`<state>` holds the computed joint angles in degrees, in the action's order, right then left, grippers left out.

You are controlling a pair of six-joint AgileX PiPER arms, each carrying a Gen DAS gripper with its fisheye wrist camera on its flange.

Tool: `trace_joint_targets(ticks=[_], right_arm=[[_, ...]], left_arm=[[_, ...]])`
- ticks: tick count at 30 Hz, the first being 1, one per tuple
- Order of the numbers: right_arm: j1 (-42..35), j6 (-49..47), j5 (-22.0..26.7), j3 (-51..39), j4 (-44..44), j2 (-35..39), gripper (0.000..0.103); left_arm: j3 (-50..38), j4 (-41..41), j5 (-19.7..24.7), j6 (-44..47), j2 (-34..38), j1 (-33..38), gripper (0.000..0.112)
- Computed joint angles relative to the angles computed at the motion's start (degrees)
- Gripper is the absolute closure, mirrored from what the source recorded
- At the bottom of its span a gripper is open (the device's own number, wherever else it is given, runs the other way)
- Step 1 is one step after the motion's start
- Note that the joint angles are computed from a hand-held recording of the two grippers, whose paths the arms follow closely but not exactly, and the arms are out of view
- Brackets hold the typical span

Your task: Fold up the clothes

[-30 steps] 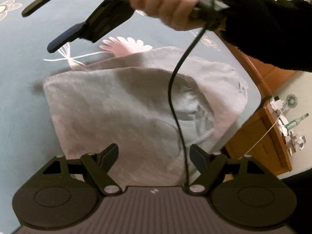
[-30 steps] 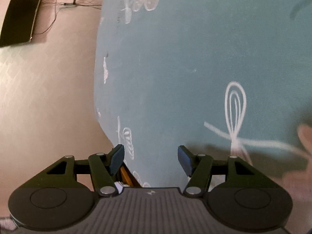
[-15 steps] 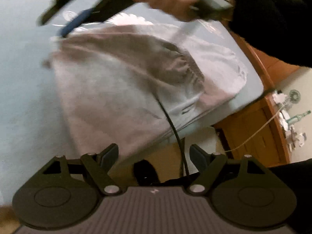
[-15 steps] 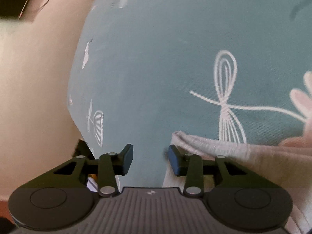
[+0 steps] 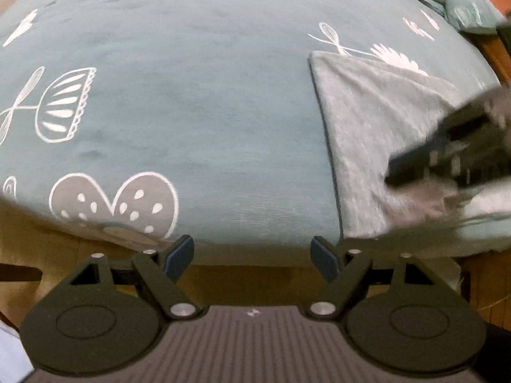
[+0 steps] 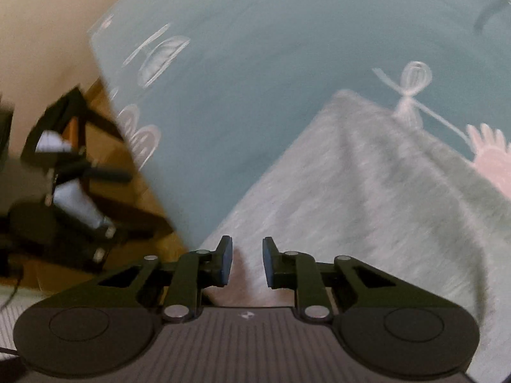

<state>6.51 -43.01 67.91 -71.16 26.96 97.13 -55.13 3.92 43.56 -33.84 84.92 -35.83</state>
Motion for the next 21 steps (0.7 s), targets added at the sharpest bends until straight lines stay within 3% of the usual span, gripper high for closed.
trace_joint_targets(ticks=[1, 5, 11, 15, 19, 20, 21], right_arm=[[0.0, -1.7, -0.3, 1.9, -0.4, -1.3, 0.079], [6.3, 1.7, -9.2, 8.8, -9.3, -4.5, 0.081], [3.5, 6.0, -1.0, 3.9, -12.5, -7.0, 0.077], [6.3, 8.4, -0.9, 5.9, -15.7, -7.8, 0.075], [7.5, 13.8, 0.0, 7.4, -19.6, -8.1, 0.075], [7.8, 12.3, -0.2, 7.7, -18.3, -9.3, 0.07], [8.1, 10.8, -0.3, 7.9, -17.1, -10.5, 0.052]], left_arm=[[1.0, 0.3, -0.9, -1.5, -0.8, -0.1, 0.032], [4.4, 1.0, -3.7, -3.9, -3.5, 0.2, 0.032], [7.4, 4.1, -5.9, -8.8, -6.1, 0.0, 0.032], [8.5, 4.2, -7.5, -10.8, -6.8, -0.1, 0.032], [8.3, 5.0, -6.1, -11.1, -7.3, -1.2, 0.032], [8.6, 5.0, -6.0, -10.9, -7.5, -1.2, 0.032], [8.8, 5.0, -6.0, -10.6, -7.7, -1.2, 0.032]])
